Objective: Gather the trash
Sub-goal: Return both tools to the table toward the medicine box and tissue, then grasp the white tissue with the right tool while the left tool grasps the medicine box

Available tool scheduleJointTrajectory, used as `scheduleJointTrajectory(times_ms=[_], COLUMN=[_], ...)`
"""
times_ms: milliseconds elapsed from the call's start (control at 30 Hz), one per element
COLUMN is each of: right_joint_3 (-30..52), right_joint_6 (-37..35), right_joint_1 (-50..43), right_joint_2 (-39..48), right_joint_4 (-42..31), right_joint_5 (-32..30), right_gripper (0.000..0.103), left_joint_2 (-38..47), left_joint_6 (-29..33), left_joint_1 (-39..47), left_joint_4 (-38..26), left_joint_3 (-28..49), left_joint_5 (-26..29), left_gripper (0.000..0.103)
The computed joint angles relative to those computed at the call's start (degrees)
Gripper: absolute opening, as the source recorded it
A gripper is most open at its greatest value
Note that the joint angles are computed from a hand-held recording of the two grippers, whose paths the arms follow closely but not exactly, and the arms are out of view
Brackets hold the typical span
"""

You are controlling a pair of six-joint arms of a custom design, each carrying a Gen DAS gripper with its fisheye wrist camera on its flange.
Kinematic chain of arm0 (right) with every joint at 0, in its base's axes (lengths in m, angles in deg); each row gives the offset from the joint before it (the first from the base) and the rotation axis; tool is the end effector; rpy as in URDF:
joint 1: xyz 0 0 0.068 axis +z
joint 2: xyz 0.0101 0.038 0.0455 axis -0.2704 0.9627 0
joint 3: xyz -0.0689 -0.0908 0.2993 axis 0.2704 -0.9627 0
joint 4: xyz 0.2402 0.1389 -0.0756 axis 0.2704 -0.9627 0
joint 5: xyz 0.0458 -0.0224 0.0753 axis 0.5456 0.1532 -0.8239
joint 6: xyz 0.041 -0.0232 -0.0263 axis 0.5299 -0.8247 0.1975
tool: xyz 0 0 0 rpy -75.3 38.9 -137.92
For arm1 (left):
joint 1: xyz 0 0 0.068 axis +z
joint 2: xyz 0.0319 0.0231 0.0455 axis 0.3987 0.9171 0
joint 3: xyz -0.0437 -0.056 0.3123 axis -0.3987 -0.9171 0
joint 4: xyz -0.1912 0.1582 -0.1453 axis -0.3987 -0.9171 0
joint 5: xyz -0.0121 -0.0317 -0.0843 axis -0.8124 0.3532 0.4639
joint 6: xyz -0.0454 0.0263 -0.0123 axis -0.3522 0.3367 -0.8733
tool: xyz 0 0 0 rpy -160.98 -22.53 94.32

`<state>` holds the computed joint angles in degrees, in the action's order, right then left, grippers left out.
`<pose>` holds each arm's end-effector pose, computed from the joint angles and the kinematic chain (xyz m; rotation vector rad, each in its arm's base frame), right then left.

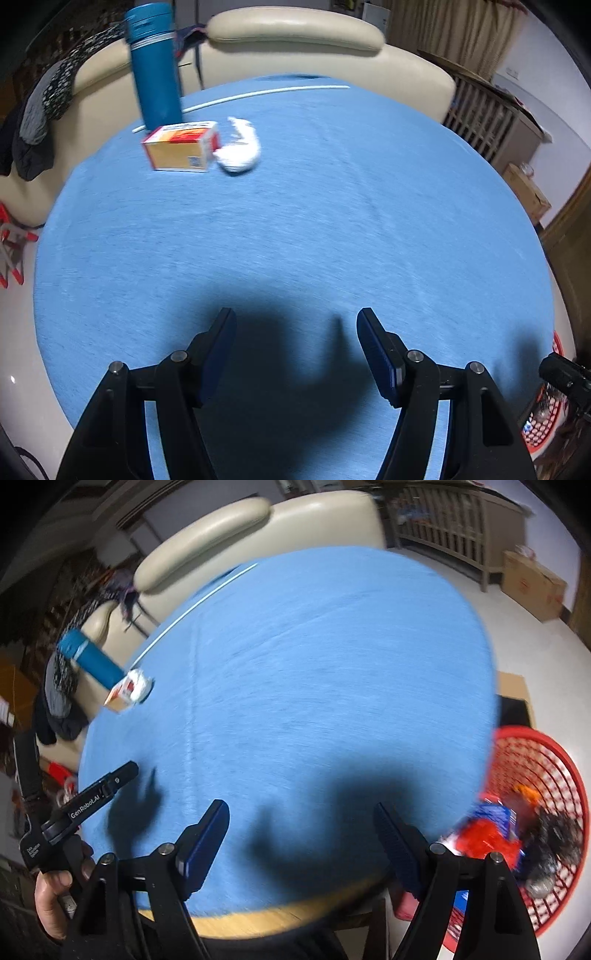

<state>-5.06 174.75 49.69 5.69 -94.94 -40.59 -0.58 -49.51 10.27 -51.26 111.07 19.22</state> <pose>0.1171 0.2138 0.1963 0.6939 2.4761 0.2860 0.2724 -0.0700 0.1659 0.5012 2.5205 -0.2584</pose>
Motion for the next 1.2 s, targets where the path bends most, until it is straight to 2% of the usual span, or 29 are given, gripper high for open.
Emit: scheduleJointTrajectory(times_ms=[133, 400, 567, 700, 900, 1033, 1100, 1133, 1167, 1200], right_joint_3=[5.8, 20.7, 31.9, 44.1, 57.9, 61.0, 62.2, 62.5, 61.7, 61.4], right_joint_6=[-10.4, -26.7, -35.4, -42.2, -45.8, -44.6, -45.2, -46.2, -46.8, -47.0], right_joint_1=[-6.3, -14.7, -18.7, -21.4, -24.9, -26.6, -27.0, -26.9, -27.5, -27.8], right_joint_2=[6.5, 20.7, 30.5, 39.2, 49.6, 52.9, 54.5, 54.6, 54.5, 54.5], right_joint_4=[3.4, 6.2, 8.1, 8.5, 8.3, 9.2, 9.1, 9.5, 11.9, 13.3], right_joint_5=[-3.0, -7.2, -10.0, -12.1, -14.3, -16.4, -17.4, -16.4, -19.4, -21.9], right_gripper=[0.083, 0.083, 0.083, 0.083, 0.083, 0.082, 0.073, 0.053, 0.032, 0.032], left_joint_2=[2.2, 8.6, 11.8, 12.4, 13.8, 15.3, 16.2, 16.8, 17.1, 17.6], left_joint_6=[1.0, 0.4, 0.6, 0.9, 0.3, 0.0, -0.4, -0.7, -0.9, -1.3], left_joint_1=[4.1, 12.2, 14.0, 14.4, 16.0, 16.3, 16.2, 15.9, 15.6, 15.2], left_joint_4=[2.3, 4.7, 4.6, 5.0, 3.2, 3.2, 3.3, 3.3, 3.2, 3.1], left_joint_3=[1.8, 6.0, 7.5, 7.7, 10.6, 12.5, 13.6, 14.4, 14.8, 15.5], left_joint_5=[-0.1, 0.9, 1.1, 0.5, 0.5, -0.1, -0.4, -0.7, -1.0, -1.2], left_gripper=[0.068, 0.068, 0.068, 0.070, 0.070, 0.070, 0.070, 0.070, 0.070, 0.070])
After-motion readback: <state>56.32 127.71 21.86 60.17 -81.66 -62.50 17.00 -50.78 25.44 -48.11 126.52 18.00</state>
